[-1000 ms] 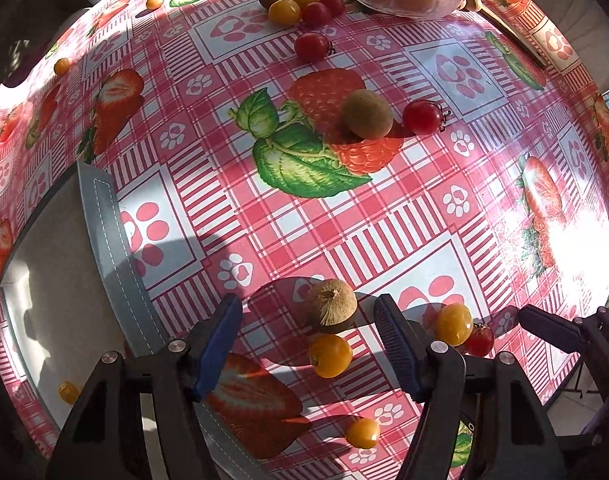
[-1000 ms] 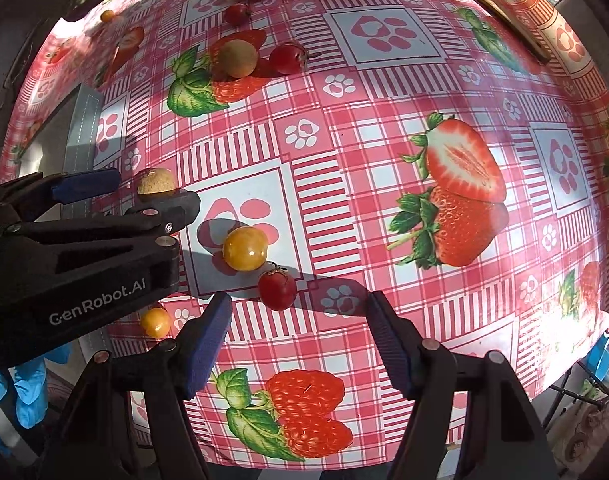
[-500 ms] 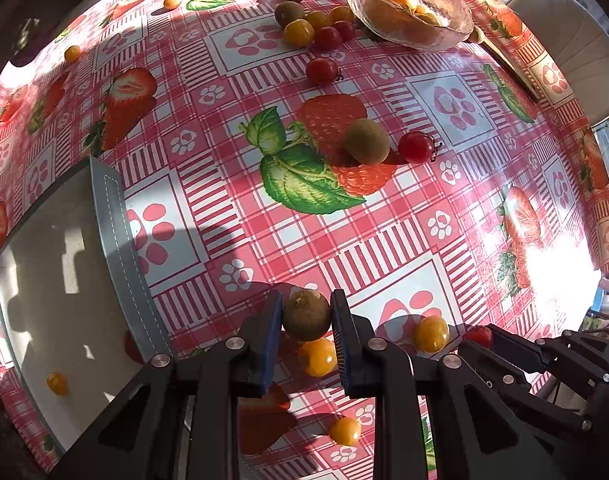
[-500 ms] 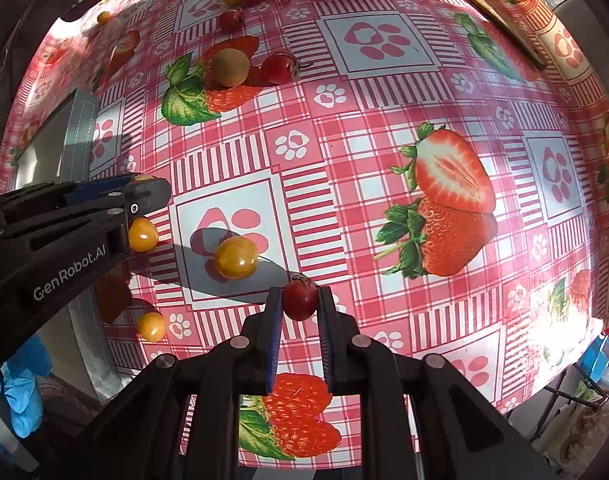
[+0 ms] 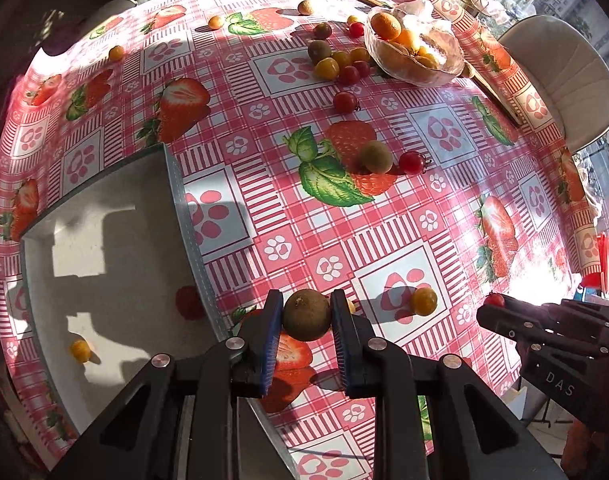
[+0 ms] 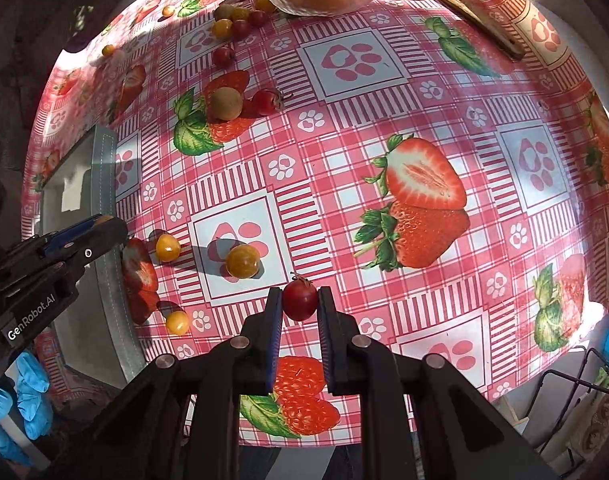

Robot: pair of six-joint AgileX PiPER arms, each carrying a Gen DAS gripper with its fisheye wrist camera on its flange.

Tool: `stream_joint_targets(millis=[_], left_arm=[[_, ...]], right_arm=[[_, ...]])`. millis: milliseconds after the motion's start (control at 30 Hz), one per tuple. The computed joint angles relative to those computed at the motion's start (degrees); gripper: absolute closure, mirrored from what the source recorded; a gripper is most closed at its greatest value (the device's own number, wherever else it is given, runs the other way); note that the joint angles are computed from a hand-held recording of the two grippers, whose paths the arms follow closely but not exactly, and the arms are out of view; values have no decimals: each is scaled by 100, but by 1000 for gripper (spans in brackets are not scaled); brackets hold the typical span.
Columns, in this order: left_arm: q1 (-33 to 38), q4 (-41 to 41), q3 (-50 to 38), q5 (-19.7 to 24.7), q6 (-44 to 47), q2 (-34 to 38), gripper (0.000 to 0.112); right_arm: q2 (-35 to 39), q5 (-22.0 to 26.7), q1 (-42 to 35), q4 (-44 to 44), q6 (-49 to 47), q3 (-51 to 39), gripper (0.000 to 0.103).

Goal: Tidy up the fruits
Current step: 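Move both held fruits over the white tray and open both grippers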

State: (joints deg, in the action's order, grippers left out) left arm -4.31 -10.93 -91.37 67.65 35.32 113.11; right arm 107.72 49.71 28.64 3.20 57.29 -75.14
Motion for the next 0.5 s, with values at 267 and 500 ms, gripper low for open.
stream_joint_targets(millis=[267,500], left_arm=[[427,-96,52,10,159,-126,86],[809,-121,-91,47,196,-73,86]], right_arm=[[-84,178,65,-84,-136,-101,84],[444,601,187,-150,-357,-1129,84]])
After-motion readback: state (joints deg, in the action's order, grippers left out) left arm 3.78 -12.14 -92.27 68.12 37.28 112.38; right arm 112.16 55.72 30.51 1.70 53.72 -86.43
